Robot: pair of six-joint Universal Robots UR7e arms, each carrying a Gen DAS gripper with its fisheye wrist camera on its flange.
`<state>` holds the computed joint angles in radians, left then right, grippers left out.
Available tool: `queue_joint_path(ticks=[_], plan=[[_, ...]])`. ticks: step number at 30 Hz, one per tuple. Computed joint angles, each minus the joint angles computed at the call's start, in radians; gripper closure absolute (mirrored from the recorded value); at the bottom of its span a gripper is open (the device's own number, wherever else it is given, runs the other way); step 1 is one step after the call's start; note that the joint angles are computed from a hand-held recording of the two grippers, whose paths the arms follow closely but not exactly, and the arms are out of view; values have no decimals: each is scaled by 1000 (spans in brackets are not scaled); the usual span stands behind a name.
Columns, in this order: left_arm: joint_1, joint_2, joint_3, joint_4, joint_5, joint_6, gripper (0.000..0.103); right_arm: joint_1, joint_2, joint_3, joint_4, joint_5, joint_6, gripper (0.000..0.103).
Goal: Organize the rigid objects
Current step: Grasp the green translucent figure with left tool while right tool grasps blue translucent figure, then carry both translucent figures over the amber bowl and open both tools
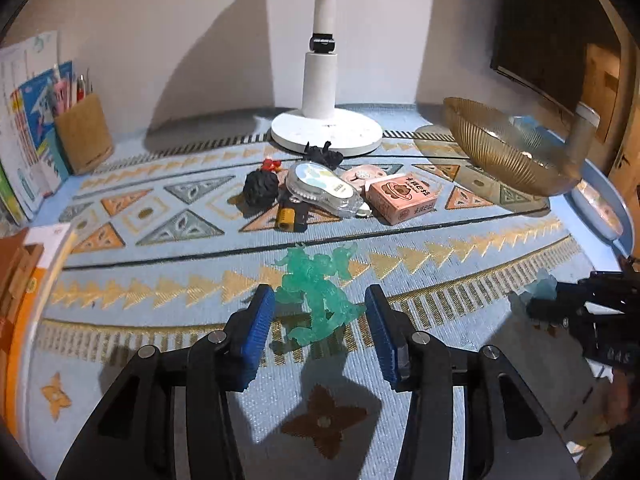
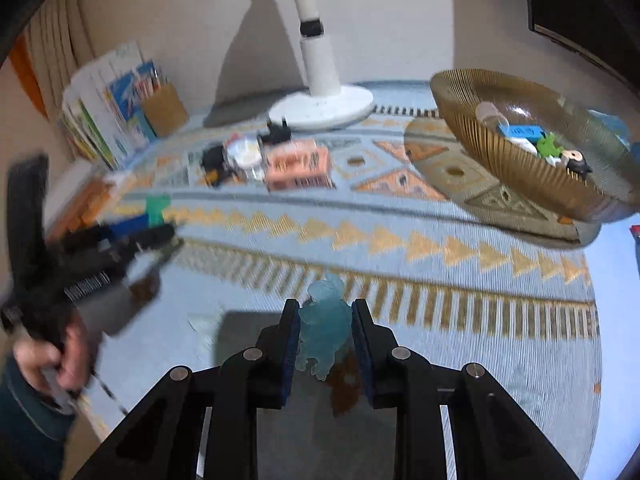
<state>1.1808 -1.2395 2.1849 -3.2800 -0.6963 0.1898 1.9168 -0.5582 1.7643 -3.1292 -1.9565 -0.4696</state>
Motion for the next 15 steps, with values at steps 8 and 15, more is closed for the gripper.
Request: queue_joint_path(ticks=[8, 15], plan=[[-8, 2, 6, -1, 5, 22, 58, -6, -19, 26, -7, 0, 42, 47], [-4, 2, 9, -19, -5, 16, 58, 35, 39, -3, -54, -85, -3, 64]])
